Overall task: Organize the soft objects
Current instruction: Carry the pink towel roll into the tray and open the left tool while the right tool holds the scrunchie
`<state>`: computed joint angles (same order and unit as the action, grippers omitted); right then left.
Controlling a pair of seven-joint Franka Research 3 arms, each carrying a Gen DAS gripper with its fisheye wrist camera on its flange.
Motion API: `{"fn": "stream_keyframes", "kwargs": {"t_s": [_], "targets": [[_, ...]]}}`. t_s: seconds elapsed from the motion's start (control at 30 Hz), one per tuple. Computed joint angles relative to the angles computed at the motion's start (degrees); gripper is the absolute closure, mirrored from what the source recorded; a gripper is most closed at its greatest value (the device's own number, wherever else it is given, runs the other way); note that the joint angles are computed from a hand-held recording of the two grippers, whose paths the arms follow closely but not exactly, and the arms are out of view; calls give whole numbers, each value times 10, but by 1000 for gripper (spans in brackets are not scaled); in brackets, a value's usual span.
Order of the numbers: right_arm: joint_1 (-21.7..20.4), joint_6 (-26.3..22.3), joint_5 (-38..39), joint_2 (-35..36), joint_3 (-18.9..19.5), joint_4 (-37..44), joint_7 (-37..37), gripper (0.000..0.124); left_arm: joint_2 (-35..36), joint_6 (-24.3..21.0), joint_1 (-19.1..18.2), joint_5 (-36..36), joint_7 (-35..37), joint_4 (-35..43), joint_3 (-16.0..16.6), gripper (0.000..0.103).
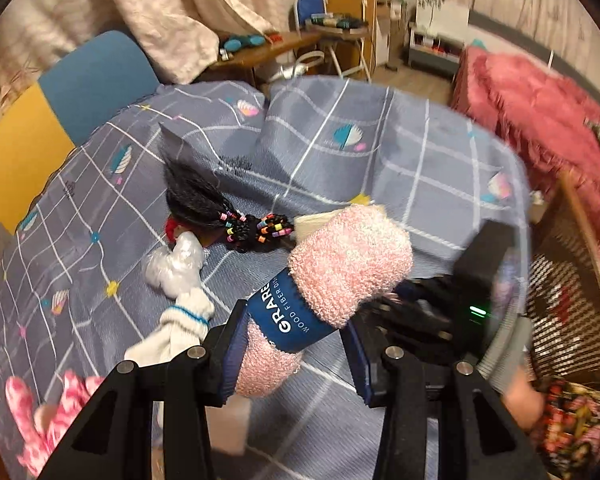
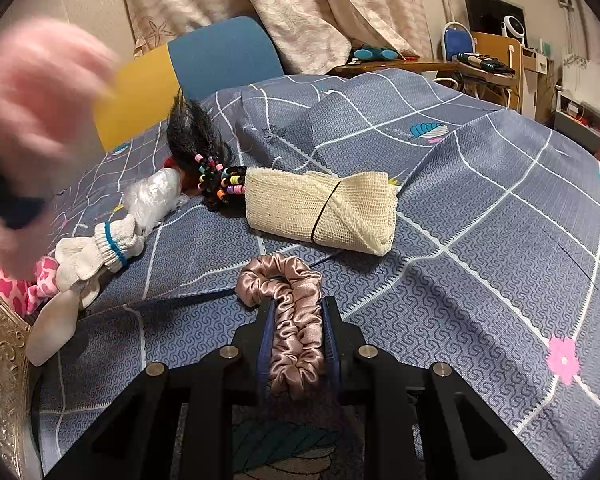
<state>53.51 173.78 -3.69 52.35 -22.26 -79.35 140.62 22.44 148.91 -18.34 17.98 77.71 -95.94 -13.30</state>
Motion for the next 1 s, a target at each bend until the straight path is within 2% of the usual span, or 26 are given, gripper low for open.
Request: {"fn": "stream_keyframes", "kwargs": {"t_s": [0.13, 0.23, 0.37, 0.53, 0.63, 0.7, 0.9, 1.0], "targets": [[1, -3, -1, 1, -1, 2, 1, 101, -88, 72, 4, 10, -43, -111, 2, 58], [1, -3, -2, 2, -2, 3, 3, 101, -141, 120, 22, -33, -50, -183, -11, 58], [4, -9, -6, 3, -6, 5, 6, 101, -210, 166, 35, -93, -49, -271, -14, 58], [6, -21, -17, 5, -9, 12, 15, 101, -310, 217, 39, -87, -108, -382, 2, 58], [8, -31, -28, 5, -11, 16, 22, 101, -370, 233, 47, -72, -140, -438, 7, 58], [8, -36, -36, 6, -12, 19, 28, 101, -405, 244, 40, -81, -150, -475, 24, 58], [9, -61, -69, 7, -11, 31, 48, 101, -499, 243, 60, -87, -204, -574, 46, 58], [5, -71, -87, 6, -6, 36, 56, 101, -537, 251, 51, -103, -215, -623, 78, 57]]}}
